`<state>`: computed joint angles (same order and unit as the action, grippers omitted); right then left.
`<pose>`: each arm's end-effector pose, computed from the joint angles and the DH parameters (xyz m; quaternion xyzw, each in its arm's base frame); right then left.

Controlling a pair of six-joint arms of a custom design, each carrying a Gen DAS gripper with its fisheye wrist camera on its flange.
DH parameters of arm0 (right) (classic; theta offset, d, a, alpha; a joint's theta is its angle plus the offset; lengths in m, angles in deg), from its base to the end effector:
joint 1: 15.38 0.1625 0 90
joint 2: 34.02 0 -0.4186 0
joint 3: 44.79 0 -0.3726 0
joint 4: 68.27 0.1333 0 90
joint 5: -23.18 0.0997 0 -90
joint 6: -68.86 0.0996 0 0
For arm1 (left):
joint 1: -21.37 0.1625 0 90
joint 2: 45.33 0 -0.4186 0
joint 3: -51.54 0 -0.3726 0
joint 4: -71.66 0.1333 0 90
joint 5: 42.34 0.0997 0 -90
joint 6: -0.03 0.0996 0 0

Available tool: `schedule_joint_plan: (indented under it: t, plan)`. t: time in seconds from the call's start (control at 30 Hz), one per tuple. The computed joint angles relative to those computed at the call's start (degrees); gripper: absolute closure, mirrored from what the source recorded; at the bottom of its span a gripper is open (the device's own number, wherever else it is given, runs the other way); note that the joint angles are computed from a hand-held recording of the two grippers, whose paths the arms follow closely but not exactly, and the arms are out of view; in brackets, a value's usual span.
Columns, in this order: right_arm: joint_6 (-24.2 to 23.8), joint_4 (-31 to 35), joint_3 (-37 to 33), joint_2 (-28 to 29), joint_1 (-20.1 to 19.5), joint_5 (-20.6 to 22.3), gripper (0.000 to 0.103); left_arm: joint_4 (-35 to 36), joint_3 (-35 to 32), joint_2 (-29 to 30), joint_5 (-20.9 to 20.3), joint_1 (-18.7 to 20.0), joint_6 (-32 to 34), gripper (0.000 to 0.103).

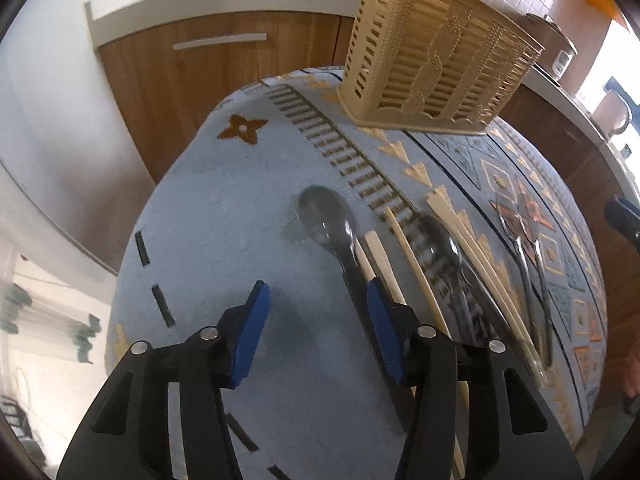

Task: Organize utensils
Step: 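Lower the left tool to a clear spoon while the right tool grasps another spoon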

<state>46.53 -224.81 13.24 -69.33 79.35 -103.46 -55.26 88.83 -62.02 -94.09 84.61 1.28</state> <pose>0.1406 -0.8037 0.2719 0.0920 -0.8837 0.3055 0.3424 -0.2165 -0.8623 0.1046 0.1812 0.9187 -0.2024 0.2867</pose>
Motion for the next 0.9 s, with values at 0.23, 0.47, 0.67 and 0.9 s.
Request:
schedule_joint_plan:
  t: [0.23,0.47,0.67,0.9]
  plan:
    - [4.45,10.99,-4.00,1.20,-1.73,2.60,0.033,6.87,-13.30,6.53,2.01,0.14,0.58,0.060]
    - [5.09,16.55,-6.50,2.53,-2.03,2.47,0.043,8.31,-13.66,7.20,5.48,-0.61,3.87,0.060]
    - [4.27,18.21,-7.19,3.09,-1.99,2.20,0.043,9.17,-12.16,5.78,5.49,-0.31,4.45,0.076]
    - [10.99,33.89,-18.12,5.93,-2.83,7.20,0.054,16.82,-17.47,7.20,3.29,0.01,3.69,0.073]
